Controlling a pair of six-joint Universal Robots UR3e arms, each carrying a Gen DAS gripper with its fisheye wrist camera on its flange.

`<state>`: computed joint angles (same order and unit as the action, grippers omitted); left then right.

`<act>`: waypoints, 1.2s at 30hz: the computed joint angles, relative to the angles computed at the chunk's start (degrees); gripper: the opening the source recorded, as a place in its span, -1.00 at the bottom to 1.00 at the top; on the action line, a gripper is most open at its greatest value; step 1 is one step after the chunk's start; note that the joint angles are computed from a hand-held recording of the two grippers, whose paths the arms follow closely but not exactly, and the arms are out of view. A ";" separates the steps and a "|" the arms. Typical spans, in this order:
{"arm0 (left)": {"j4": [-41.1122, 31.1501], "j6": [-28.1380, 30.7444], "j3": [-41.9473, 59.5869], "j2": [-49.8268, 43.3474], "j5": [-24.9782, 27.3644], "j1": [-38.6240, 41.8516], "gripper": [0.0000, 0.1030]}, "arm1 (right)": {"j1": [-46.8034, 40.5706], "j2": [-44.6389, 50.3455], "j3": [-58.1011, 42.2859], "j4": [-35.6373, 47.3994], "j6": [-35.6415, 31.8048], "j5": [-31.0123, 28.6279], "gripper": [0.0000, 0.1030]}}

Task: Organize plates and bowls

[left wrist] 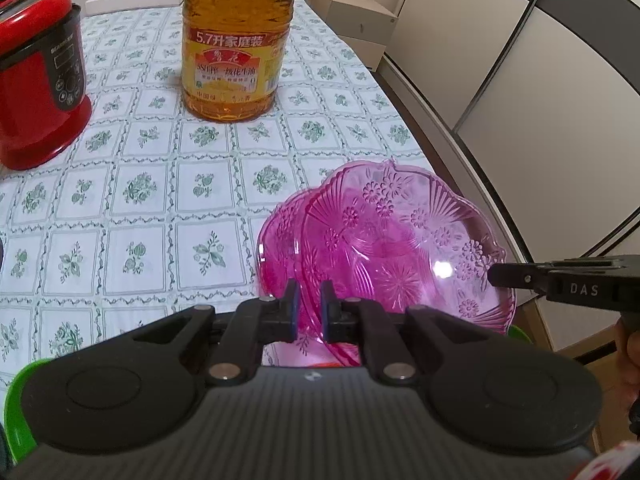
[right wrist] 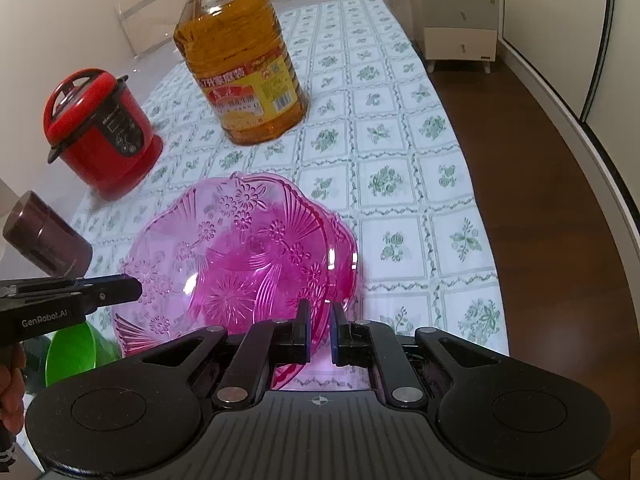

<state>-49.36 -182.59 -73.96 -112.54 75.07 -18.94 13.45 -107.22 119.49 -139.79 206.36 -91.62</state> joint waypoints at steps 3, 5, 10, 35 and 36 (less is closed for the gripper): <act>1.07 -0.06 -2.41 1.25 -0.27 0.14 -0.83 | 0.29 -0.78 1.48 -0.47 0.53 0.36 -0.83; 1.86 0.00 -4.22 2.32 -0.29 0.14 -0.83 | 0.43 -1.47 2.42 -0.62 0.89 0.57 -0.83; 3.43 -0.26 -8.23 4.77 -0.62 0.18 -0.83 | 1.96 -2.80 3.70 -0.24 2.34 0.10 -0.83; 3.99 0.90 -15.88 11.64 -1.33 0.96 -0.83 | 7.43 -5.17 5.58 0.06 7.41 -1.89 -0.82; 3.94 0.87 -15.45 11.22 -1.28 0.94 -0.83 | 7.18 -5.08 5.48 0.03 7.18 -1.81 -0.82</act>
